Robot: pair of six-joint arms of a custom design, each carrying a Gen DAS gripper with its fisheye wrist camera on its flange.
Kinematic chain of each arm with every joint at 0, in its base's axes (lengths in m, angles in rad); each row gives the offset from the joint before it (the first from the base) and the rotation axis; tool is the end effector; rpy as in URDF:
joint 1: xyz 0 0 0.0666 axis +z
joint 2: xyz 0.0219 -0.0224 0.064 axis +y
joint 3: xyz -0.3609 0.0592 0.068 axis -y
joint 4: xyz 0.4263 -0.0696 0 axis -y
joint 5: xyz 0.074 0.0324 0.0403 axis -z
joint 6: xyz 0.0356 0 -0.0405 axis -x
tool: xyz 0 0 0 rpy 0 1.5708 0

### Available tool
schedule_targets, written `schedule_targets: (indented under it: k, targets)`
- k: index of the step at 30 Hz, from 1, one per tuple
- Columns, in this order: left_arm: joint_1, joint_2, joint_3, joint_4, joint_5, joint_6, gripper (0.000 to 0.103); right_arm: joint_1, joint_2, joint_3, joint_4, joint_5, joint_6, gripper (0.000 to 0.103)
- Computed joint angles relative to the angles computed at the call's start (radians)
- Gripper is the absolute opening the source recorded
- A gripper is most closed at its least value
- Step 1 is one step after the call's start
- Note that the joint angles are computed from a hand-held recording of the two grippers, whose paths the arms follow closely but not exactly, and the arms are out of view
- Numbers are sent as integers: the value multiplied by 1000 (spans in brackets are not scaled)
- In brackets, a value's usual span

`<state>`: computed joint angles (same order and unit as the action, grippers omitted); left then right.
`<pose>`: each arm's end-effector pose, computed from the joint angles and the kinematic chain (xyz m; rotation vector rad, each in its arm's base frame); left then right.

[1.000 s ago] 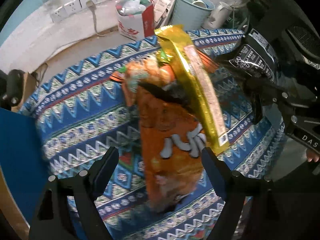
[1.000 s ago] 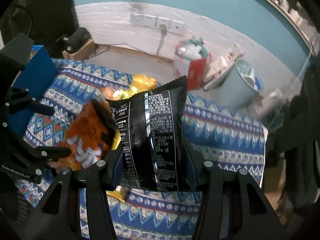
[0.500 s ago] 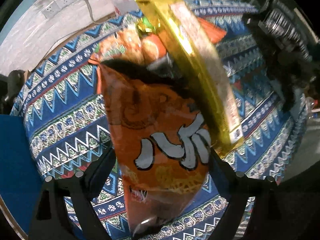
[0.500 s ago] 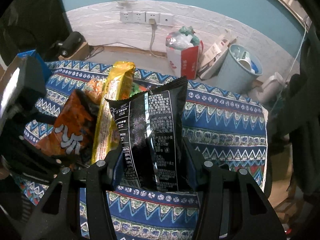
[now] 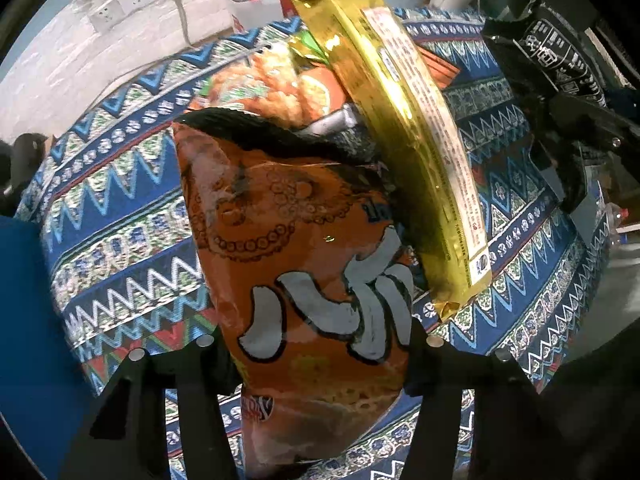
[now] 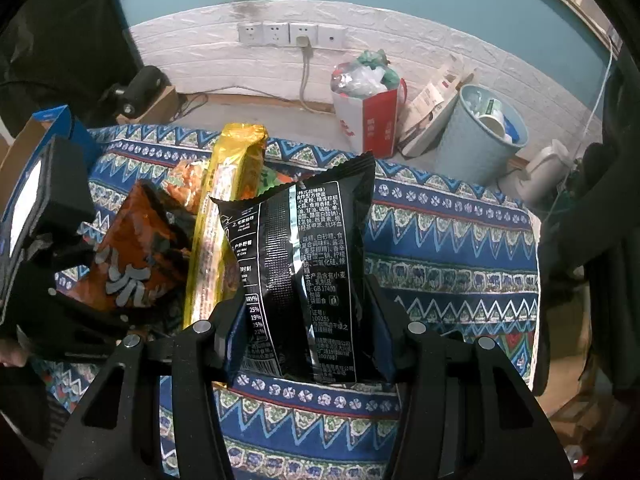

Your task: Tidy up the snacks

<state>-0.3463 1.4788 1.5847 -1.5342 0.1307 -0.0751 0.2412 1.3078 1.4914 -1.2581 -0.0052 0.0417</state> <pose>0.4646 -0.1730 0.4331 0.6433 2.9405 -0.2242 0.4515 0.1108 0.4781 -0.3749 2.6206 0.0736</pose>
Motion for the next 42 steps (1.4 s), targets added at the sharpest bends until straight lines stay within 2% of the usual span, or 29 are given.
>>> schedule_targets:
  k: [8,23,27,33,42]
  targets:
    - [42,-79,-9,-1,-12,-6,58,21,7,26,1,12,-10,51]
    - [114,-158,35,24,-115,-17,58,115,18,112,-9,7,-53,51]
    - [150,-182,41,23,-102,-33,58,150,31,143,-11,10,-59,51]
    - [197,-223,35,41,-121,-71,58,205,62,197,-16,16,-65,51]
    - [306,-259,43,42,-72,-86,58,290,131,287,-24,26,-65,51]
